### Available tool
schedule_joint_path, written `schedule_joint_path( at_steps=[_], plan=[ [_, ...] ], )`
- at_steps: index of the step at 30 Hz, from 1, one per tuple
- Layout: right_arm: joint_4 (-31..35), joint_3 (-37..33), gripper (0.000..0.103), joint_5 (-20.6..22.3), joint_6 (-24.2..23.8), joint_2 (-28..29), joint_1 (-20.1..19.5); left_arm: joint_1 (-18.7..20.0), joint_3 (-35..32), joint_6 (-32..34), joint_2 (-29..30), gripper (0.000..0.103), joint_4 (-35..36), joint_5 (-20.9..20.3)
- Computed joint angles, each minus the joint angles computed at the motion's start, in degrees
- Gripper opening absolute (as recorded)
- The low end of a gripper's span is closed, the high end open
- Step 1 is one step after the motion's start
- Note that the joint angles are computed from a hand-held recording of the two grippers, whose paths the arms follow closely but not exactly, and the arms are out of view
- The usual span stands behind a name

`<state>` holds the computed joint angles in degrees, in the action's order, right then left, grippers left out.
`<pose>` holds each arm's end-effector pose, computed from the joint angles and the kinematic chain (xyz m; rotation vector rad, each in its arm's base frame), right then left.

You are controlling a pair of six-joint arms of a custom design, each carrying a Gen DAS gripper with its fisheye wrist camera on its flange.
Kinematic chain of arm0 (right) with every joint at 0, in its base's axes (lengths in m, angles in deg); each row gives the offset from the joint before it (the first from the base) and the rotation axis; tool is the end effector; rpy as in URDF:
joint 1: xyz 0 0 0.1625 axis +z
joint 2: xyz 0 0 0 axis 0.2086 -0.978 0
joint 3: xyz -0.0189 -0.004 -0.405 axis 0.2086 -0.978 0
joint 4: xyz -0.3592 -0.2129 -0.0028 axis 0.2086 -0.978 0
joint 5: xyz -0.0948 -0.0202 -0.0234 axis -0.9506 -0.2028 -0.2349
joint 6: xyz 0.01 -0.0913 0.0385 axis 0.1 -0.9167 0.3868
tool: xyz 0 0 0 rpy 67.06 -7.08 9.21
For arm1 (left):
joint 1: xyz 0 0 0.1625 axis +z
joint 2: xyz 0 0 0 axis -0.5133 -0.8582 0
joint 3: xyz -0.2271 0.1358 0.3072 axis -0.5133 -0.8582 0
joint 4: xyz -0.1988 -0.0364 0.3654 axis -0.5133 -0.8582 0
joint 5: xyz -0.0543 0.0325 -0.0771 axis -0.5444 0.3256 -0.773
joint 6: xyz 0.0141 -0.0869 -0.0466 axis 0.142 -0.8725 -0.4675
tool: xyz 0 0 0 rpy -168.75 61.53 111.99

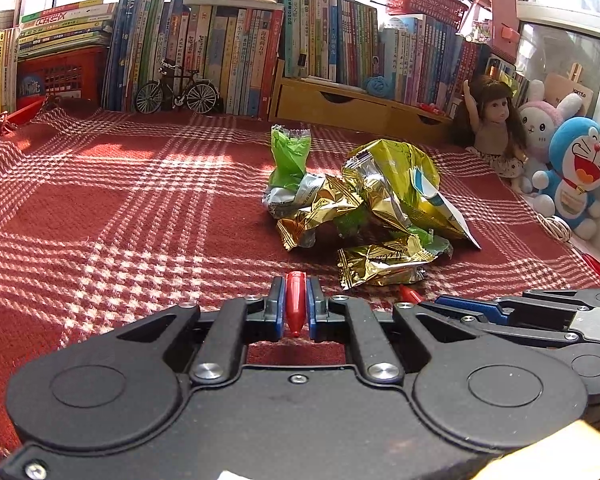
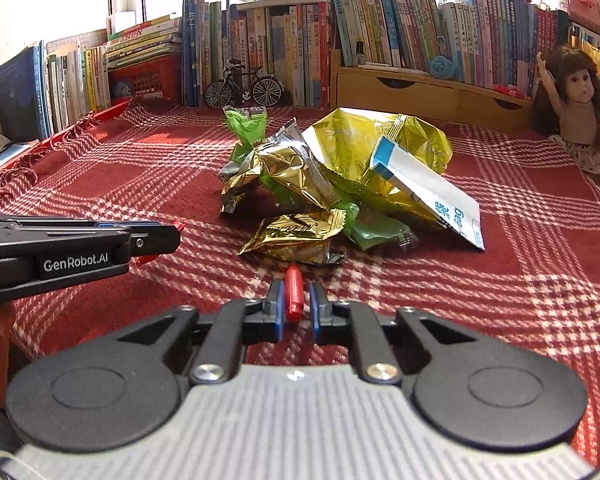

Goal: Collect trash
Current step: 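Grasp the second red stick with the right gripper while the left holds its stick, then carry both held red sticks down over the black trash bag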

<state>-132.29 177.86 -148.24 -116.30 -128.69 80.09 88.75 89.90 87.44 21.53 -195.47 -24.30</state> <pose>0.1013 -0.6688 0.1943 0.1956 -2.0362 1.1676 -0.2750 -0.7471 0.0522 1.1029 2.5341 -0.8694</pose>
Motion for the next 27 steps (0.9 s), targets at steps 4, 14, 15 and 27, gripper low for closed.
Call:
schedule_joint_path(
  at_steps=[4, 14, 15, 27],
  plan=[
    [-0.47, -1.93, 0.05, -0.41, -2.25, 1.49, -0.12, -0.06, 0.34, 0.23, -0.18, 0.01, 0.13, 0.33],
    [-3.76, -3.92, 0.015, -1.3, -3.23, 3.78, 0.08, -0.17, 1.74, 0.79, -0.96, 0.01, -0.89, 0.62],
    [-4.47, -3.61, 0.015, -1.32, -3.44, 3.75, 0.14, -0.17, 1.95, 0.81, -1.11, 0.01, -0.97, 0.56],
    [-6.49, 2.25, 0.015, 0.7, 1.75, -0.1, 0.8, -0.38, 5.09, 0.79, -3.56, 0.01, -1.78, 0.31]
  ],
)
